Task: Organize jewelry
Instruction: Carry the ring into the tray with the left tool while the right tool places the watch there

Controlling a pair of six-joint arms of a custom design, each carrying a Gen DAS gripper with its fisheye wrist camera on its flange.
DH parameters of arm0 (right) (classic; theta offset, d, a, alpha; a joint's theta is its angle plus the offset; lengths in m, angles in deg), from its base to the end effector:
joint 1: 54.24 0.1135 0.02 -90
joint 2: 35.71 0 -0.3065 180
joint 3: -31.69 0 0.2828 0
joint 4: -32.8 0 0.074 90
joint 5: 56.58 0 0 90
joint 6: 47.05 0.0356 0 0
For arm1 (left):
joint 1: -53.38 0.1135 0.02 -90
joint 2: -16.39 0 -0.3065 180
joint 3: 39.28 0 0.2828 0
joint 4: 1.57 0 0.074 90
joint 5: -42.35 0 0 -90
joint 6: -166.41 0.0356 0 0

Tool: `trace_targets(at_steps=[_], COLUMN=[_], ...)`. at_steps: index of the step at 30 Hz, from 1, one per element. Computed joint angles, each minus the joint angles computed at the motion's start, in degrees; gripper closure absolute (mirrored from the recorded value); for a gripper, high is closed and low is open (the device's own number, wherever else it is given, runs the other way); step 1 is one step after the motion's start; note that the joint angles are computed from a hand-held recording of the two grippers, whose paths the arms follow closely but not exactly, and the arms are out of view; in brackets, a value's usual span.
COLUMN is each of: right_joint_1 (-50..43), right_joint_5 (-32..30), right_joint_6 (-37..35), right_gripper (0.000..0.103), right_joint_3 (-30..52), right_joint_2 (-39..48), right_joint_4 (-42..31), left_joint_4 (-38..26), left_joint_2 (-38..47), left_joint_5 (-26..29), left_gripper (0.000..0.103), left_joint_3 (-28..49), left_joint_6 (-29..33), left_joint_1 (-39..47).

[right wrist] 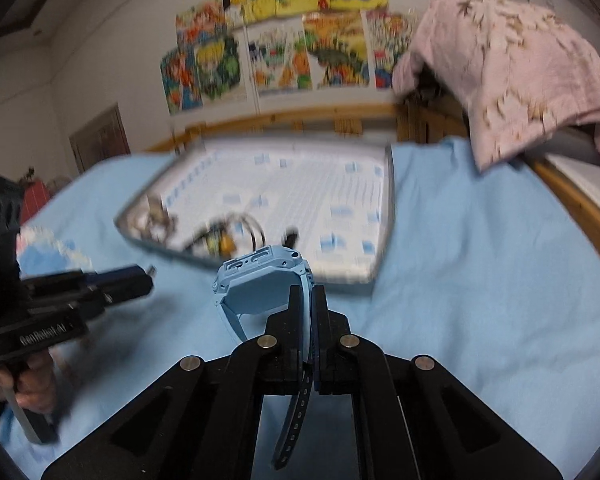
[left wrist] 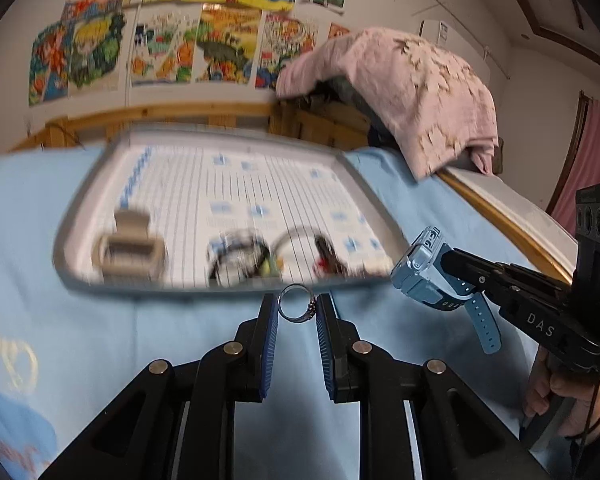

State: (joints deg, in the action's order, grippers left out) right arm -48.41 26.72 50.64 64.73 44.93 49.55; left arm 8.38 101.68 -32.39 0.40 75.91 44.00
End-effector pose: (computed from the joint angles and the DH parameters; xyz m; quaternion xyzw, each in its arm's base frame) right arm 0.2530 0.0300 0.1510 -0.0147 0.8686 0.1085 0.4833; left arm 0.2754 -0.0550 0.1537 0.1287 0.8744 -0.1567 0.4407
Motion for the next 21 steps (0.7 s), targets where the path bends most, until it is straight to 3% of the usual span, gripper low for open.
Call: trace_targets(at_steps=[10,15,21], right_joint_1=[0.4,1.0,0.9], right_joint_5=[0.8,0.7,0.2], right_joint_6=[7.2,8.0,8.5], right_gripper=[0.100,0.098,0.095], right_joint_3=[14.2,16.2,16.0], right_joint_2=[17.6,23.3,24.3], right_joint_4=[2.7,4.6,6.3], left_joint_4=[-0.4,0.0,-0.4], left_joint_2=[10.2,14.7,16.6], left_joint_5=[-7.2,-8.9,-8.2], left_gripper=[0.085,0.084,0.084], left_joint_3=[12.5,15.0,15.9], left_joint_6=[-0.5,-0.2,-0.6], left_joint_1=[-0.3,-0.1,0.4])
